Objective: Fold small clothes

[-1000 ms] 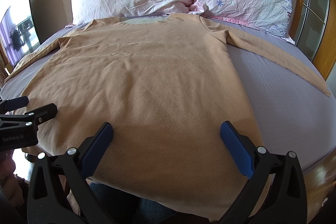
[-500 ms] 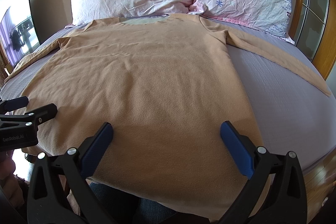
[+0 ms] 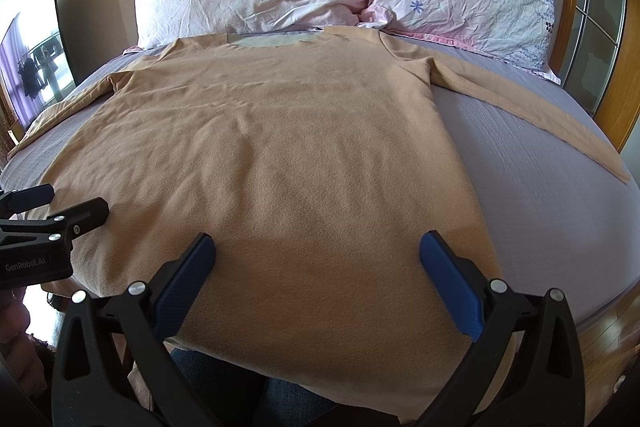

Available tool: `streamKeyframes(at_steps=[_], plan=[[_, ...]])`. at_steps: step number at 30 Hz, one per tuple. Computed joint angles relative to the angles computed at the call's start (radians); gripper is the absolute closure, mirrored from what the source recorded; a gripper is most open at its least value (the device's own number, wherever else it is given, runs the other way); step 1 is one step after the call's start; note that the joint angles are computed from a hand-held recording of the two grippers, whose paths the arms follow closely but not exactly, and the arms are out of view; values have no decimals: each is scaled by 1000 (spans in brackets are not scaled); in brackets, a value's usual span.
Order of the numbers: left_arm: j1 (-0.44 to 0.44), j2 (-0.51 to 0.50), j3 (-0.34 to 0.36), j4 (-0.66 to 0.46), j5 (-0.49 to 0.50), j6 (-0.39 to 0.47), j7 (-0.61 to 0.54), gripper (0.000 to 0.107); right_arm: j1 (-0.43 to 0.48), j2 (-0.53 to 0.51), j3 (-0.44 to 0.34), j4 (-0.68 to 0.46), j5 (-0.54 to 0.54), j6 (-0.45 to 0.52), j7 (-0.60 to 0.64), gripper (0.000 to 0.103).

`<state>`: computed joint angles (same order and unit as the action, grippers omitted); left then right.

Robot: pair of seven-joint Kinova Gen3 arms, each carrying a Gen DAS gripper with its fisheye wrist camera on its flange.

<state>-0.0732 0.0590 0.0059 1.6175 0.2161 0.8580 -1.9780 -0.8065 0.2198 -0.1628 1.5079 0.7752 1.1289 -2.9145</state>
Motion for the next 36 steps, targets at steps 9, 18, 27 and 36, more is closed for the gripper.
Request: streamKeyframes(at_steps=[9, 18, 27, 36], plan=[[-4, -39, -7, 59, 44, -70, -45, 6, 129, -58, -81, 77, -2, -147, 52, 2], [-15, -71, -30, 169, 215, -232, -226, 6, 469, -358, 140, 228, -182, -251, -216, 38], [-75, -79, -74, 247, 577, -287, -583, 6, 582, -278, 463, 233, -538, -347, -101, 61], [-490, 43, 97, 120, 935, -63, -798, 6, 790, -219, 326, 186, -542, -369, -76, 99]])
